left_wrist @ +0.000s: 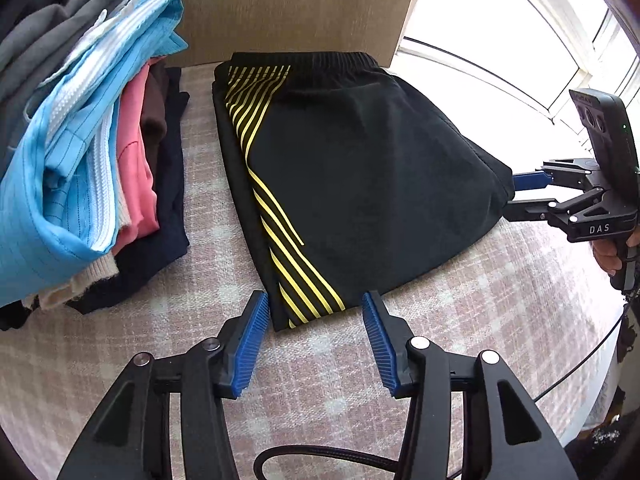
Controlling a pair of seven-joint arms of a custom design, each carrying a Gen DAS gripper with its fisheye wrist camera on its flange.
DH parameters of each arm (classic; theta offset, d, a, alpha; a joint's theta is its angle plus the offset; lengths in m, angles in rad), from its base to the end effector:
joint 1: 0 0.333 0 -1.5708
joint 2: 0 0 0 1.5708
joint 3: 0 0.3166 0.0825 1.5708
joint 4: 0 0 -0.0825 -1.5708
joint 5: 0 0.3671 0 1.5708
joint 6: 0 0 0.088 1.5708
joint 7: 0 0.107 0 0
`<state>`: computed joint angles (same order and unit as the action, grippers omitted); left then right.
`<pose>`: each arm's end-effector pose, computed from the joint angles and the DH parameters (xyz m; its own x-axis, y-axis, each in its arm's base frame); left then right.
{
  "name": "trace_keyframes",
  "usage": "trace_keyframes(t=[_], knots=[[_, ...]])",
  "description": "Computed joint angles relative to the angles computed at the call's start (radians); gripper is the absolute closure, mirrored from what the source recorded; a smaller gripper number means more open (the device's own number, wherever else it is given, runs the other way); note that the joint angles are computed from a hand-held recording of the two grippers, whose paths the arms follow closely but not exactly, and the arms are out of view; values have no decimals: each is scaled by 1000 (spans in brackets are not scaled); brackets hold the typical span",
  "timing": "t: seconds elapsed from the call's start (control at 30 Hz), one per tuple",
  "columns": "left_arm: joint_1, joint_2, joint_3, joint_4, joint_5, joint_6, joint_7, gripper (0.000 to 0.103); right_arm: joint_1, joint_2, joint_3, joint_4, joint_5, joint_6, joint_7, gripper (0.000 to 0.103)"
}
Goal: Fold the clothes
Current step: 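Grasp the folded edge of the black pants with the right gripper, then lift the folded pants with the right gripper while the left gripper grasps the striped side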
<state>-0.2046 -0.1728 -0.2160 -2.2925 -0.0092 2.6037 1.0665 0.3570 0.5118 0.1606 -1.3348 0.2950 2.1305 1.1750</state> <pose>0.4653 -0.2122 0.4820 0.0390 -0.9795 0.1977 -0.9003 -0.1203 -0.4183 0.6293 0.3434 0.4763 0.7020 -0.6739 -0.2303 -0.7039 -0.6077 -0.3676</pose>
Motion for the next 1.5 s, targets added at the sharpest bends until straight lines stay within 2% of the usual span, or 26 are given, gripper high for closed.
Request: trace_keyframes(t=[0.1,0.27,0.37,0.4,0.43,0.5,0.53,0.6,0.77,0.9,1.0,1.13,1.33,1.4,1.5], knots=[[-16,15,18,15,-90,-14,46,51,-6,45,-10,59,21,-41,85,48],[14,66,8,63,-40,-42,-75,51,-3,91,-1,99,26,-51,125,48],[9,91,7,90,-42,-45,-60,51,19,63,-2,45,-16,10,88,48],[7,101,5,102,-34,-51,-54,54,21,57,0,34,-24,19,74,51],[5,110,2,114,-15,-56,-53,63,23,52,2,24,-29,27,62,57],[2,124,1,126,1,-51,-42,81,7,56,16,32,-3,10,38,79],[0,126,4,120,-27,-29,-20,91,-3,63,22,44,16,-9,30,83],[-3,127,12,107,-117,17,42,93,-19,74,32,64,54,-35,18,90],[-12,100,27,86,-341,118,195,94,-76,55,65,82,218,-31,4,91],[-12,57,42,114,-403,165,260,94,-111,-7,74,88,329,-16,-8,91],[-18,-14,53,124,-407,158,295,94,-127,-61,68,99,384,-20,-17,91],[-29,-101,70,141,-392,131,318,94,-120,-122,56,134,411,-35,-11,91],[-52,-198,85,138,-395,111,312,94,-70,-209,34,127,380,-58,36,91],[-57,-233,87,120,-391,103,300,94,-58,-211,28,146,369,-80,63,91],[-53,-256,109,130,-375,59,302,94,-9,-151,23,267,279,-110,120,91]])
